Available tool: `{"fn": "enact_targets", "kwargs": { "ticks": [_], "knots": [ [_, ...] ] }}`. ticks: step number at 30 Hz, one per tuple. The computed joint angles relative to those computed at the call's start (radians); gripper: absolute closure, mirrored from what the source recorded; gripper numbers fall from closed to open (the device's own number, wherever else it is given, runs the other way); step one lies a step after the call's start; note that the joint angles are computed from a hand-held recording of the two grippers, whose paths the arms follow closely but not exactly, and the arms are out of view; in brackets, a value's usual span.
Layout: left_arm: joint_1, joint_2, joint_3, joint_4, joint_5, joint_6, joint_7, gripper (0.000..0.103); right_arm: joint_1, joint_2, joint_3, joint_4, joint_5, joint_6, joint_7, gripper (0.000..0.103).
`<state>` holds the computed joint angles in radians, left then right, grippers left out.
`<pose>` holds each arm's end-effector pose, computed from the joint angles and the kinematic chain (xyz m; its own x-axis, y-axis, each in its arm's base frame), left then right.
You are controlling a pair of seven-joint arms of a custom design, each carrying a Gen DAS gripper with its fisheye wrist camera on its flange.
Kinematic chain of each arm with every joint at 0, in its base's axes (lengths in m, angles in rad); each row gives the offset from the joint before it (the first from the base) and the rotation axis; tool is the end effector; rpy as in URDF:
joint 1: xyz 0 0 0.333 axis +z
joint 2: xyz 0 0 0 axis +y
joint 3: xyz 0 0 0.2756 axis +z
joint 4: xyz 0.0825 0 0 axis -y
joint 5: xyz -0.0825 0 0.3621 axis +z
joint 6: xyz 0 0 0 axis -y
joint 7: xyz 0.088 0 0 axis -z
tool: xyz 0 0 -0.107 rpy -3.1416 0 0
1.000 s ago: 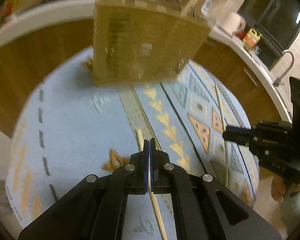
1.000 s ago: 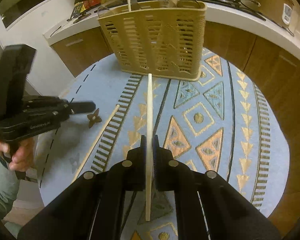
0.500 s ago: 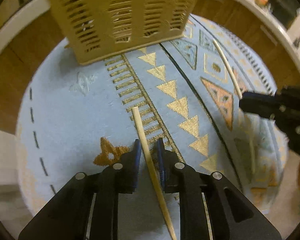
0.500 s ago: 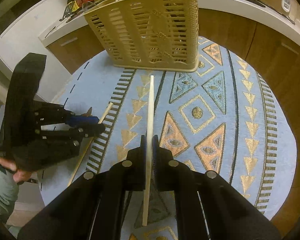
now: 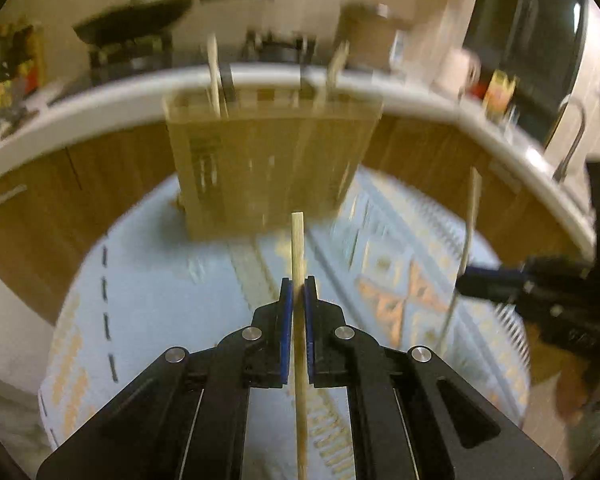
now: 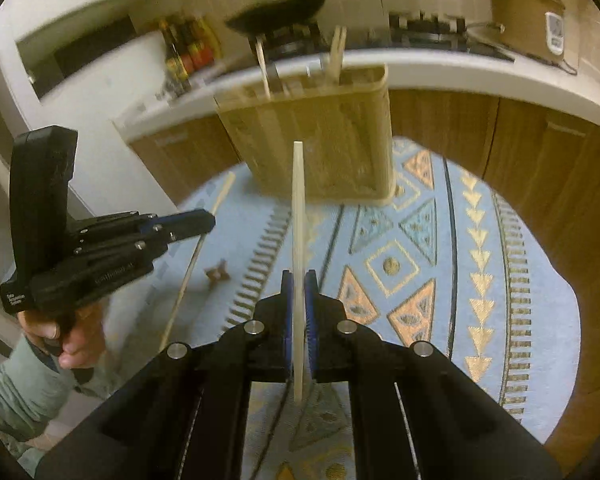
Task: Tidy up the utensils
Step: 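Lift the chopstick with the left tool while the right tool carries its chopstick over the holder, then lower both chopsticks into the holder and open both tools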
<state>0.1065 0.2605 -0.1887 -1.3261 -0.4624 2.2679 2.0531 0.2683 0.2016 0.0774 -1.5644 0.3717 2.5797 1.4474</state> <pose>0.6469 -0.0461 0.6329 -0.4228 -0.8887 0.1773 -0.6757 0.1788 -0.7151 0.6107 0.2080 0.5867 0.3359 -0.8974 -0.2860 -0.7068 -0.0395 -0.7063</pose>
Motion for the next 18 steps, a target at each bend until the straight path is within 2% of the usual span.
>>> {"fn": "enact_targets", "kwargs": {
  "ticks": [4, 7, 10, 14, 18],
  "knots": [
    [0.021, -0.077, -0.013, -0.087, -0.165, 0.152, 0.095, 0.1, -0.016, -0.048, 0.029, -0.07, 0.155, 0.138, -0.099, 0.099],
    [0.005, -0.079, -0.012, -0.069, -0.2, 0.23, 0.109, 0.1, -0.009, -0.036, 0.026, -0.031, 0.168, 0.188, -0.107, 0.099],
    [-0.002, -0.081, -0.013, -0.049, -0.242, 0.283, 0.129, 0.1, -0.007, 0.011, 0.015, 0.064, 0.134, 0.168, -0.09, 0.099],
    [-0.001, -0.066, -0.012, -0.023, -0.26, 0.288, 0.124, 0.1, -0.01, 0.08, 0.008, 0.182, 0.081, 0.111, -0.054, 0.099],
    [0.007, -0.053, -0.012, -0.013, -0.26, 0.285, 0.119, 0.1, -0.016, 0.116, 0.011, 0.222, 0.06, 0.076, -0.038, 0.099]
  ]
}}
